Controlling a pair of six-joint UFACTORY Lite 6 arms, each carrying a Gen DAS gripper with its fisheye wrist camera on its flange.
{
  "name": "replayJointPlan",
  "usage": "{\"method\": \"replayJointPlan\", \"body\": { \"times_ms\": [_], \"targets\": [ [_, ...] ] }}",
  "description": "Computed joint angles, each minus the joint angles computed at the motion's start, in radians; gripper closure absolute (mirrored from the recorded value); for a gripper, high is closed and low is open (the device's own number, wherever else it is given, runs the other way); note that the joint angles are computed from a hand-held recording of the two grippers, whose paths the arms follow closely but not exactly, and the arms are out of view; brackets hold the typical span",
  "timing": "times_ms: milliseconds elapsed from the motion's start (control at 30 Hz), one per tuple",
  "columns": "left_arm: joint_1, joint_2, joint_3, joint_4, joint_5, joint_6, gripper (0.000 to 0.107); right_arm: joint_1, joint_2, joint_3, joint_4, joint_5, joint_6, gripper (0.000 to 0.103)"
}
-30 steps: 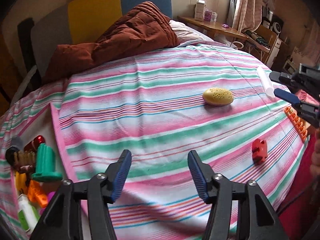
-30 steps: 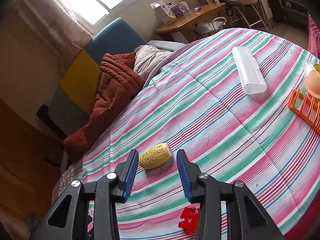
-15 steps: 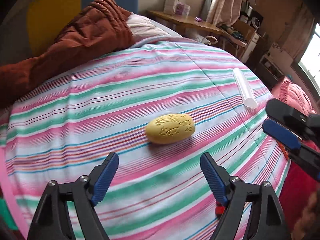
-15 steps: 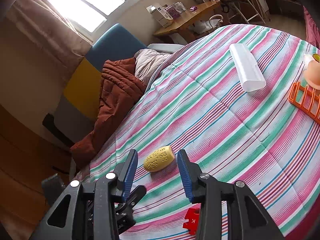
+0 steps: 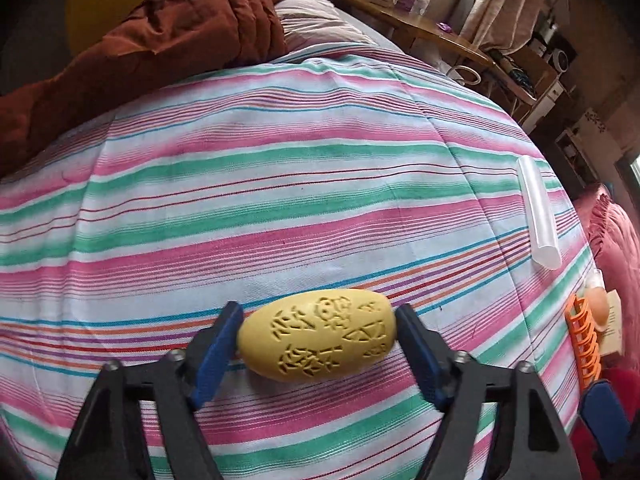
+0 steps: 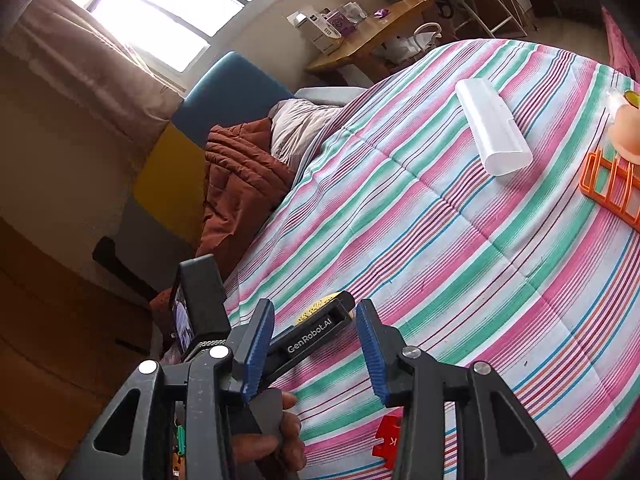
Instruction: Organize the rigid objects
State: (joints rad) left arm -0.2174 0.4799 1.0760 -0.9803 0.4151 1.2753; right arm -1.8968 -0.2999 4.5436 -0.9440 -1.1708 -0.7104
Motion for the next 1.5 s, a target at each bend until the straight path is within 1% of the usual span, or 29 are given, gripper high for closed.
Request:
{"method": "replayJointPlan", "body": {
  "times_ms": [67,133,200,333,433,633,767,867,933,1033,1133,1300,1367,1400,1433,1500],
  "targets": [
    [0.031,-0.014,-0.028,-0.047,0.022,0.087,0.032,-0.001,-0.001,-0.001,0.003,0.000,0.000,0.060],
    [0.069,-0.050,-0.085,-0.112,0.009,0.214,0.032,-0.006,-0.005,-0.008,0.020,0.000,-0.013,0.060],
    [0.117,-0.077,-0.120,-0.120,0.022,0.266,0.032,-0.019,-0.012,-0.017,0.052,0.011,-0.039,0.060],
    [0.242,-0.124,-0.178,-0.093,0.053,0.332,0.032,-0.065,-0.048,-0.057,0.161,0.051,-0.135,0.060],
    [0.347,-0.164,-0.222,-0.057,0.085,0.374,0.032,-0.089,-0.076,-0.089,0.231,0.051,-0.198,0.060],
    [0.535,-0.243,-0.308,-0.030,0.142,0.504,0.032,-0.107,-0.096,-0.113,0.295,0.030,-0.240,0.060],
    [0.660,-0.316,-0.369,-0.012,0.206,0.615,0.032,-0.136,-0.138,-0.169,0.383,0.008,-0.334,0.059],
    [0.749,-0.370,-0.408,0.017,0.268,0.685,0.032,-0.163,-0.171,-0.212,0.464,0.026,-0.444,0.059],
    [0.813,-0.388,-0.415,0.043,0.314,0.720,0.032,-0.187,-0.194,-0.249,0.545,0.018,-0.538,0.059],
    [0.890,-0.396,-0.403,0.078,0.381,0.746,0.032,-0.204,-0.222,-0.306,0.637,-0.027,-0.653,0.059],
    [0.948,-0.387,-0.372,0.108,0.443,0.747,0.032,-0.215,-0.263,-0.375,0.724,-0.112,-0.749,0.059],
    [1.015,-0.369,-0.314,0.136,0.525,0.734,0.032,-0.219,-0.345,-0.469,0.813,-0.225,-0.832,0.059],
    [1.043,-0.359,-0.287,0.144,0.560,0.729,0.032,-0.223,-0.393,-0.526,0.838,-0.251,-0.868,0.059],
    [1.059,-0.357,-0.276,0.145,0.576,0.735,0.032,-0.224,-0.428,-0.570,0.850,-0.270,-0.904,0.060],
    [1.072,-0.356,-0.270,0.144,0.586,0.743,0.032,-0.223,-0.469,-0.632,0.856,-0.302,-0.948,0.069],
    [1.103,-0.347,-0.246,0.147,0.611,0.752,0.032,-0.216,-0.567,-0.780,0.866,-0.368,-1.015,0.070]
  ]
}}
